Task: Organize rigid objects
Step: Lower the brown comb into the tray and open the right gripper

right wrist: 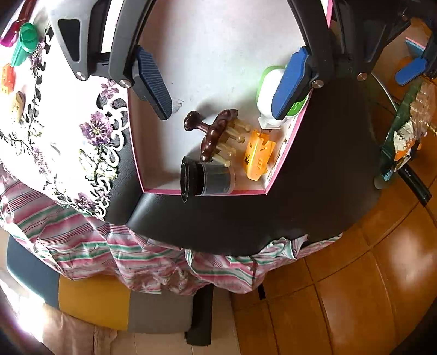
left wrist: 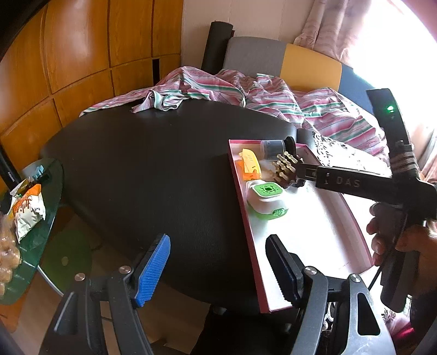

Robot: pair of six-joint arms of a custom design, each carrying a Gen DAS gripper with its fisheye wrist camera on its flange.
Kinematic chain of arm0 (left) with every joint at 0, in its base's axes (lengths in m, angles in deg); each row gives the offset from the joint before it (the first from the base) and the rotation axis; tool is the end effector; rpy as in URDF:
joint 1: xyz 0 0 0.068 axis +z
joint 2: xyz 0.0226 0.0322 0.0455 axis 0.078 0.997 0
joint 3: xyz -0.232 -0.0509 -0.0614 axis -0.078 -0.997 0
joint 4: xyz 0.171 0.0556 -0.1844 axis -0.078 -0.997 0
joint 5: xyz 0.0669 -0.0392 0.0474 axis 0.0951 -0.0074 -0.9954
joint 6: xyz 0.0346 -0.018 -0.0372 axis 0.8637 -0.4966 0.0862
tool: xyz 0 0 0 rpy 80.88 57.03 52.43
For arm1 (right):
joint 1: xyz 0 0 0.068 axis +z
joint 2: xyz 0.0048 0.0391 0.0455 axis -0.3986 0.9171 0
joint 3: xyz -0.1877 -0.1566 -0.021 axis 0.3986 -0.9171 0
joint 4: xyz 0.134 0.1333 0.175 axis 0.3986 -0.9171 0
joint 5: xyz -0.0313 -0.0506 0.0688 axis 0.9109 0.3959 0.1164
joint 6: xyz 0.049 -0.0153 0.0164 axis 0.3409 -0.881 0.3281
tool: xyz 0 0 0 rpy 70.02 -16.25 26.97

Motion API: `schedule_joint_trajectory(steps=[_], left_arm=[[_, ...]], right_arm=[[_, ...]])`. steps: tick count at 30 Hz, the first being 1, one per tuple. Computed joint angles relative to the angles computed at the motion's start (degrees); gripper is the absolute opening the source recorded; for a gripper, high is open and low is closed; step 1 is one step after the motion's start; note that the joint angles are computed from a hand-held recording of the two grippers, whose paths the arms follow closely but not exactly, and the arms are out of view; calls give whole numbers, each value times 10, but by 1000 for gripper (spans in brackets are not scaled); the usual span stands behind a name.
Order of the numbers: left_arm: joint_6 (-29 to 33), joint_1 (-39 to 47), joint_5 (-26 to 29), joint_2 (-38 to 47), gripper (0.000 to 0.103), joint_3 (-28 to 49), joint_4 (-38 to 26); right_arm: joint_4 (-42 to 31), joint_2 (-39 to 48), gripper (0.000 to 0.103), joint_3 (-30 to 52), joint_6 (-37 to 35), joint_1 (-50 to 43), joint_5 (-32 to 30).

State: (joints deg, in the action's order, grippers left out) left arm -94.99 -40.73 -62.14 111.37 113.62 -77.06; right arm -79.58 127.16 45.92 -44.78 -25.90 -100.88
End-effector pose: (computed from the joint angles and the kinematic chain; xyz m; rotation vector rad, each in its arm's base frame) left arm 0.1949 -0.1661 0.0740 -0.5534 2.3557 0.1012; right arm 0.3909 0.0015 0.0716 -0.8478 2.3743 0.4594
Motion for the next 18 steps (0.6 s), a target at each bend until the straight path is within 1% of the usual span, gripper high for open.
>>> schedule_joint_trajectory(steps=[10, 18], left_arm=[[5, -10, -7, 9, 74, 18, -12], [9, -18, -8, 23, 74, 39, -23]], right_arm=[[0, -42, 77, -32, -16, -30, -28], [-9, -45, 77, -21, -28, -65, -42]])
